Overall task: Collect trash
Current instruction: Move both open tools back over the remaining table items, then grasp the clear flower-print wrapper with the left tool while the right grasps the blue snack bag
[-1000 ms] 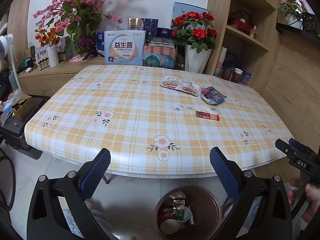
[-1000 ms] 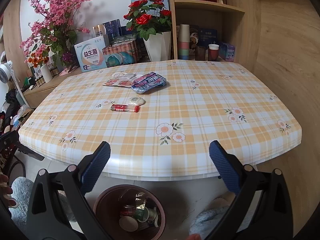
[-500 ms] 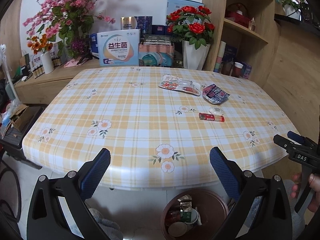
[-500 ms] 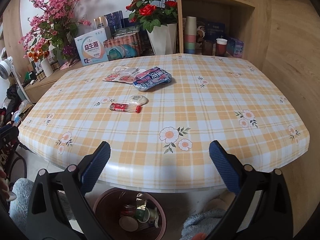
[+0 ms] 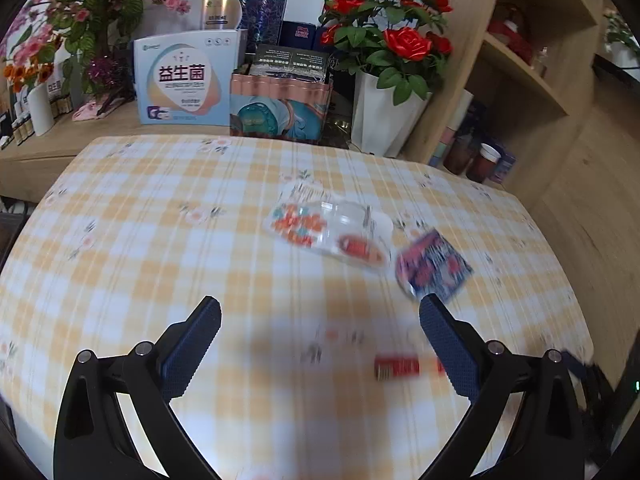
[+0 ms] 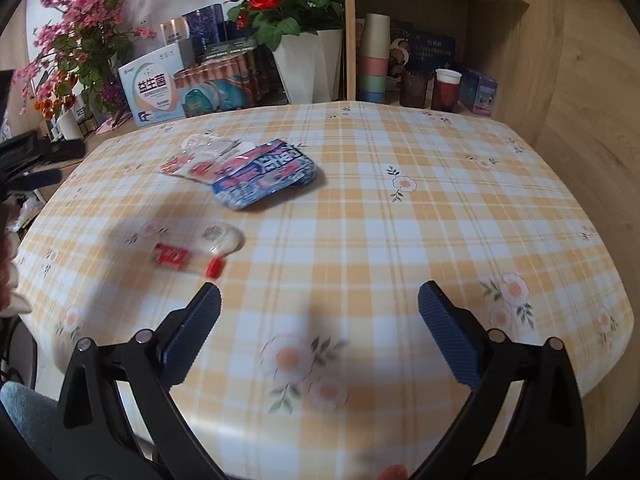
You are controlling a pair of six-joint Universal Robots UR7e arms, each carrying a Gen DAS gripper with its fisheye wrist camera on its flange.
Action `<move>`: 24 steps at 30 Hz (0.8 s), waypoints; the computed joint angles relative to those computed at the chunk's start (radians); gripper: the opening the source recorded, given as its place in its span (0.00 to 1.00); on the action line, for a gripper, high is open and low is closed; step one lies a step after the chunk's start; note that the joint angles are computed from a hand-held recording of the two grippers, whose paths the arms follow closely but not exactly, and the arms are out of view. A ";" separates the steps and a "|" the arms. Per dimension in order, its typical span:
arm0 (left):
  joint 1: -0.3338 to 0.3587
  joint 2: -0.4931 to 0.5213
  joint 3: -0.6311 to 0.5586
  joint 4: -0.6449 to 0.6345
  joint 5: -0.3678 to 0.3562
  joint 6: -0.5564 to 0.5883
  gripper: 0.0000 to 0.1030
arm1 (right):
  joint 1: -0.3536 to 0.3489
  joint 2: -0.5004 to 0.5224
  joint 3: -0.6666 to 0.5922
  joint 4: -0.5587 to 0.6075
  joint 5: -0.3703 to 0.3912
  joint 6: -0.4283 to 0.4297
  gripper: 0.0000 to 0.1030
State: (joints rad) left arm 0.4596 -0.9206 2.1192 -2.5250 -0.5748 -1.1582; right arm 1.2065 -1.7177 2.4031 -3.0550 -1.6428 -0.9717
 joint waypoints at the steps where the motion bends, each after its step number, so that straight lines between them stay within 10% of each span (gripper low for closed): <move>1: 0.044 0.033 -0.042 -0.040 -0.001 0.062 0.94 | 0.006 0.032 -0.030 0.002 -0.005 0.009 0.95; 7: 0.212 0.186 -0.238 -0.147 0.000 0.056 0.86 | 0.018 0.138 -0.143 0.008 -0.011 0.037 0.95; 21: 0.352 0.313 -0.444 0.007 0.029 -0.103 0.80 | -0.032 0.185 -0.247 0.082 0.031 0.078 0.95; 24: 0.348 0.307 -0.426 0.002 0.053 -0.068 0.61 | -0.032 0.179 -0.245 0.082 0.033 0.074 0.95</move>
